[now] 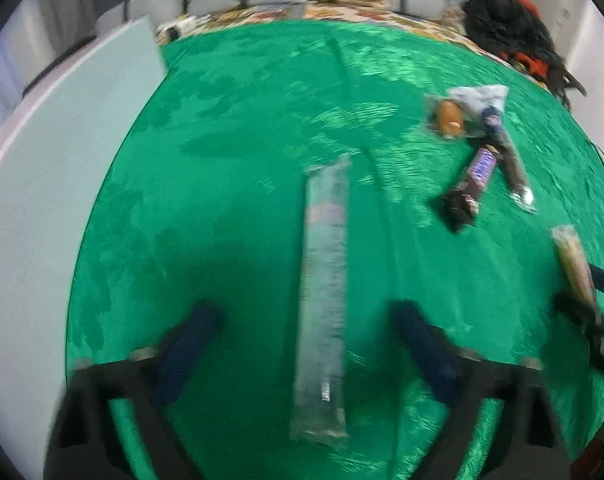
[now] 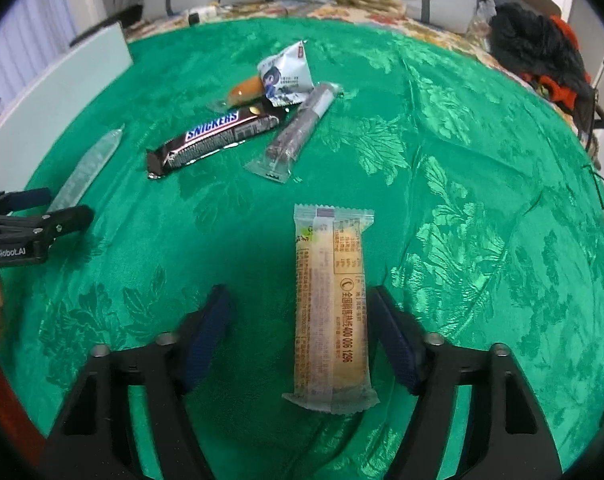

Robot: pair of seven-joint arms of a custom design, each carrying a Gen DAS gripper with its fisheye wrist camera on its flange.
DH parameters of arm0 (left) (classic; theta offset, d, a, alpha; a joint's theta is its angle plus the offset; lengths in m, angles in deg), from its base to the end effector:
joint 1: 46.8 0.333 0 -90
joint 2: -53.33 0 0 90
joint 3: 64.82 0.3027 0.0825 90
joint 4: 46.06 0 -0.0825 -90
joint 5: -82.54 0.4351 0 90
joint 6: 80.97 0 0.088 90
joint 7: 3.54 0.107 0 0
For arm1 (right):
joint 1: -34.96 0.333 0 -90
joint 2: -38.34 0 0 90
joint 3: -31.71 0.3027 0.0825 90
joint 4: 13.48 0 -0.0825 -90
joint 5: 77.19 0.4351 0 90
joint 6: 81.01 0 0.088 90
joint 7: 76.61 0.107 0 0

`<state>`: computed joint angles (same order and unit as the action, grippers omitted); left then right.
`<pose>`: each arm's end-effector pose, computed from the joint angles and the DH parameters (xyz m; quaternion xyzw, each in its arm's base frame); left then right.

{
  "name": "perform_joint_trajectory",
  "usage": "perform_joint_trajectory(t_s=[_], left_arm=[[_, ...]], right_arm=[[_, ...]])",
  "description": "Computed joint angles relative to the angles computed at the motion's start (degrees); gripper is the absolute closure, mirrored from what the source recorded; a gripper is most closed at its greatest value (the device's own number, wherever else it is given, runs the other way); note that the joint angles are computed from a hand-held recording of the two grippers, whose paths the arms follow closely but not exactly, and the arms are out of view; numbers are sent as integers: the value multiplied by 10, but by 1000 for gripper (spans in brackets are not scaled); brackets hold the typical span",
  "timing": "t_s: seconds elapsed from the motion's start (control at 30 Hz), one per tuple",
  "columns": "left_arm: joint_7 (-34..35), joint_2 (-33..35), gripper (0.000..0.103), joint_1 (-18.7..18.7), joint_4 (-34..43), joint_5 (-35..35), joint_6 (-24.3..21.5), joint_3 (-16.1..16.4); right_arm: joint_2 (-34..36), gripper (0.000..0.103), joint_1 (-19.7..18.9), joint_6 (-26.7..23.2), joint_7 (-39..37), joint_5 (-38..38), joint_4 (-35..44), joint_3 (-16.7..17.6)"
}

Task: Organize snacks
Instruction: 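Grasp the biscuit bar with the right tool while the left tool grasps the clear tube, then carry the biscuit bar and clear tube into the white box and release both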

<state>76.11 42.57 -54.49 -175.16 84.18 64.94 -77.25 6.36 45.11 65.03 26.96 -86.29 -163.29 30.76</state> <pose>0.5386 -0.2007 0.4551 -0.6162 0.7508 -0.1896 0.1436 0.4547 0.0759 0.4504 -0.6962 0.6732 -0.1800 0.1724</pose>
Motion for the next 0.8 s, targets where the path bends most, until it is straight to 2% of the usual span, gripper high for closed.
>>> perform_joint_trajectory(t_s=[0.03, 0.07, 0.17, 0.3, 0.4, 0.5, 0.63, 0.67, 0.8], left_arm=[[18, -5, 69, -5, -3, -7, 4, 2], [23, -6, 83, -4, -1, -3, -4, 1], [81, -22, 85, -19, -9, -82, -19, 20], [136, -85, 85, -37, -55, -195, -5, 45], [175, -148, 85, -51, -82, -271, -8, 68], [207, -206, 85, -49, -94, -313, -16, 90], [225, -258, 85, -4, -85, -301, -38, 112], [225, -264, 85, 16, -78, -292, -47, 121], [205, -264, 85, 93, -64, -247, -67, 130]], right_arm=[[-2, 72, 4, -10, -2, 7, 4, -3], [-4, 72, 7, -18, -4, 15, 6, -7], [-33, 72, 11, -32, -6, 31, -2, -10], [-86, 72, 28, -43, -4, 76, -15, -28], [-97, 72, 47, -43, 1, 114, 4, -37], [-81, 72, 81, -27, -2, 153, 45, -37], [-26, 72, 149, 11, -23, 215, 125, -33], [1, 72, 179, 22, -39, 244, 159, -36], [97, 72, 248, 27, -99, 335, 269, -30]])
